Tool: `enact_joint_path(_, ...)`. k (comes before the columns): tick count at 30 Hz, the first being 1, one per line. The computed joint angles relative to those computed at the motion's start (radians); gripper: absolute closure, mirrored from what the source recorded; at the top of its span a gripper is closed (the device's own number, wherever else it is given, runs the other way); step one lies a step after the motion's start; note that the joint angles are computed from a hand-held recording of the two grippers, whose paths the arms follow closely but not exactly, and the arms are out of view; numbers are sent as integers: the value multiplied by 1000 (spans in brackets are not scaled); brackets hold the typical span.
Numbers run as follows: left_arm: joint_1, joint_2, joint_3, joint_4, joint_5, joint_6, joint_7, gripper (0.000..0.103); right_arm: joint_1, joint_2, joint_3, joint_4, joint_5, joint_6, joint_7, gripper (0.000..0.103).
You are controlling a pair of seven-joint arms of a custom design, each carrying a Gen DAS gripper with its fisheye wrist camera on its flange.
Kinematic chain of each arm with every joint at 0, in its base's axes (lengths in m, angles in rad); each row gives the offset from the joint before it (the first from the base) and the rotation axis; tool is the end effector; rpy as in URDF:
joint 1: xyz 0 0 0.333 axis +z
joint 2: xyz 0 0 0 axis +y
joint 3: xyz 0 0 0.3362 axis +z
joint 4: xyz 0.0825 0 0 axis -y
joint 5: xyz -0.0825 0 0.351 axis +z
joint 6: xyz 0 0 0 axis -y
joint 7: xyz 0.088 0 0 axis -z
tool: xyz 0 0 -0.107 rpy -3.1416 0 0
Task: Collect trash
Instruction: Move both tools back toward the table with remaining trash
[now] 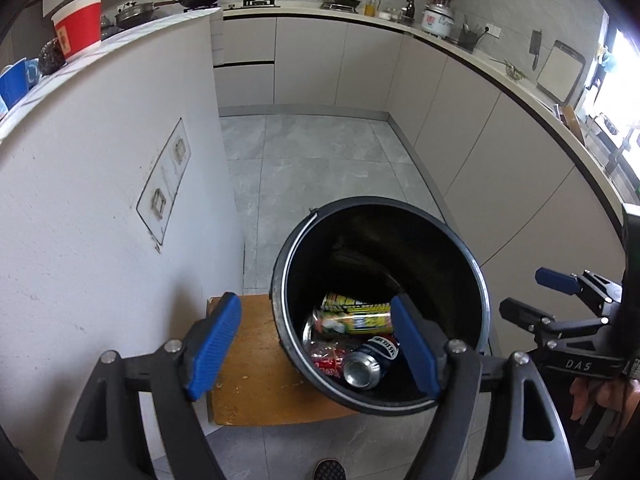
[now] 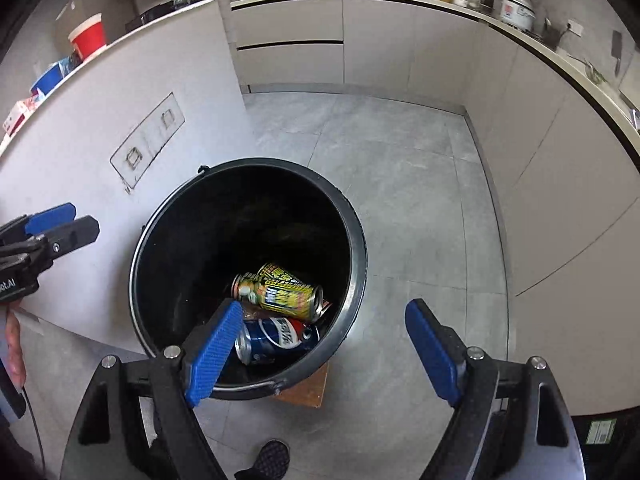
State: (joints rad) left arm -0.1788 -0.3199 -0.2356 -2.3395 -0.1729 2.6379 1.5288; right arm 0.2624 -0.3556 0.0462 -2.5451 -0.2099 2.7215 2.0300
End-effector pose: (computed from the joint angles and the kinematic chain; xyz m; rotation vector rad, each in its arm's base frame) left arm 0.4184 -0.1917 0.5595 -1.6820 2.1854 -0.7794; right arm 0.4011 0.1373 0.4920 -1.9102 1.8733 -0.4734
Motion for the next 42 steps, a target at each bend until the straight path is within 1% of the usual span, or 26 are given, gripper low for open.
enact_joint_path(3,3,-3,-3,10,13,-8,-1,22,-6,-35,3,-6,-1,-23,13,18)
enact_joint_path(4,7,-7,-7,13,22,-10,-6,18,-7,-37,2,-3,-1,-28,14,18)
enact_joint_path(6,7,-13,-8,19,32,-11,-3,14,-14,-55,7,0,-4,-47,31,17)
enact_joint_path(7,5,-17,-7,22,32,-13,0,11,-15,-56,8,6,-4,-55,37,14)
enact_joint_path(8,3,-22,-7,27,31,-15,2,10,-17,-63,11,12,-5,-71,46,13)
enact_joint_path(10,-1,-25,-3,42,28,-23,16,10,-17,-70,12,28,-3,-97,58,10)
enact_joint_path(15,1,-33,0,79,30,-33,34,10,-30,-93,26,77,-17,-185,107,9)
enact_joint_path(16,-4,-34,7,87,19,-34,47,10,-35,-97,31,89,-26,-202,121,9)
enact_joint_path(18,-2,-35,11,99,14,-41,59,9,-32,-107,32,102,-27,-218,136,9)
enact_joint_path(21,-4,-42,20,110,-4,-50,81,9,-28,-117,40,128,-36,-246,156,9)
enact_joint_path(23,-18,-50,42,118,-43,-61,118,9,-22,-117,46,152,-42,-265,164,9)
enact_joint_path(25,-19,-58,52,124,-68,-66,142,9,-18,-116,54,178,-50,-291,175,9)
enact_joint_path(28,-7,-70,52,130,-75,-74,159,9,-14,-118,61,209,-57,-315,195,9)
enact_joint_path(33,20,-92,75,150,-102,-101,176,9,-1,-98,76,268,-70,-326,217,9)
enact_joint_path(38,72,-113,112,152,-108,-99,197,10,22,-31,108,368,-100,-315,243,9)
enact_joint_path(42,114,-124,164,149,-134,-93,238,10,49,45,137,467,-126,-317,273,9)
